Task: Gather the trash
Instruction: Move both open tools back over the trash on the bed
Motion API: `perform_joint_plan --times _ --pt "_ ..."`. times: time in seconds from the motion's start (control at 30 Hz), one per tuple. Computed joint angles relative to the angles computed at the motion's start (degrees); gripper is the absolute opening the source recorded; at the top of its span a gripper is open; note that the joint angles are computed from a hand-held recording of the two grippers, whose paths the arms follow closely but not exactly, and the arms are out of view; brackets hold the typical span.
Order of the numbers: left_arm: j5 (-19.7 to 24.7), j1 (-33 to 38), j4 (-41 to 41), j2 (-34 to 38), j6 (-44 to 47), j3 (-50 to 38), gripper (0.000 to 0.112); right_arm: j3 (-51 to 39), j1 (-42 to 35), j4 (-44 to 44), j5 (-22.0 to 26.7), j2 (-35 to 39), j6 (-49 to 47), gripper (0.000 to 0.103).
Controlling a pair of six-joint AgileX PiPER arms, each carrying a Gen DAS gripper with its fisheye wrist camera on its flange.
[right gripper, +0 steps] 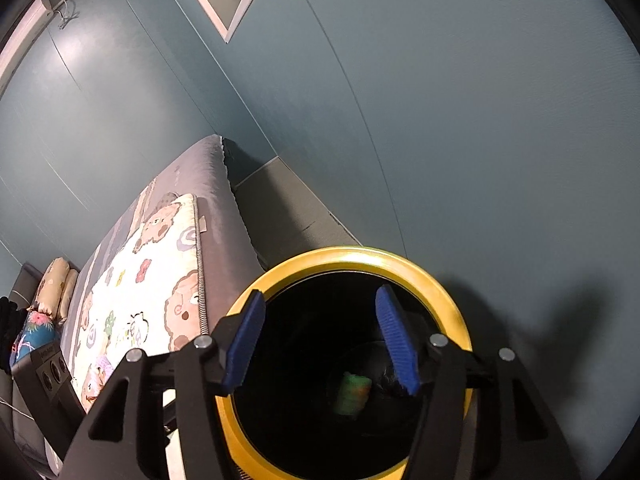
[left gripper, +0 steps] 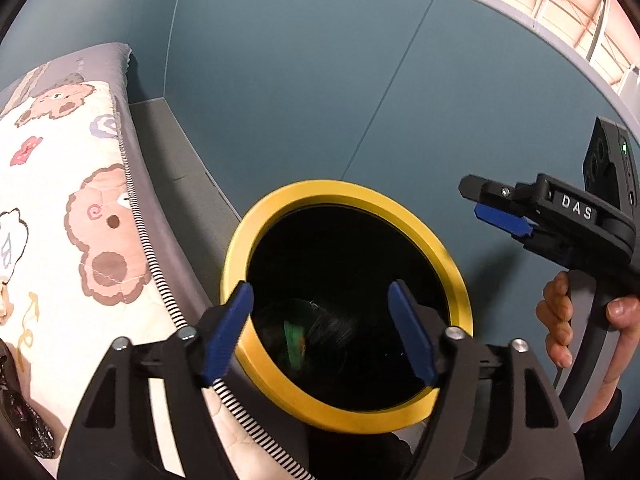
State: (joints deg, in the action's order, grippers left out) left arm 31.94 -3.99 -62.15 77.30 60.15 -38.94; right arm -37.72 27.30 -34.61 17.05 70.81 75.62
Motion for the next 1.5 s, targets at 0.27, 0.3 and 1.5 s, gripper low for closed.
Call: perform_joint_plan --times 0.27,0.3,1.5 --pt "0.62 7.34 1.52 -5.2 0.28 1.49 0.092 1.44 7.37 -14.73 3.8 -2.3 16.11 0.065" --pt "1.38 8.93 1.8 -5.58 0.57 1.49 0.093 1.44 8.81 -16.69 4.05 -2.13 18.39 0.066" --pt "21.88 72.52 7.04 16.05 17.47 -24.52 0.095 -36.66 36.29 -10.47 10.25 29.17 5.52 0.07"
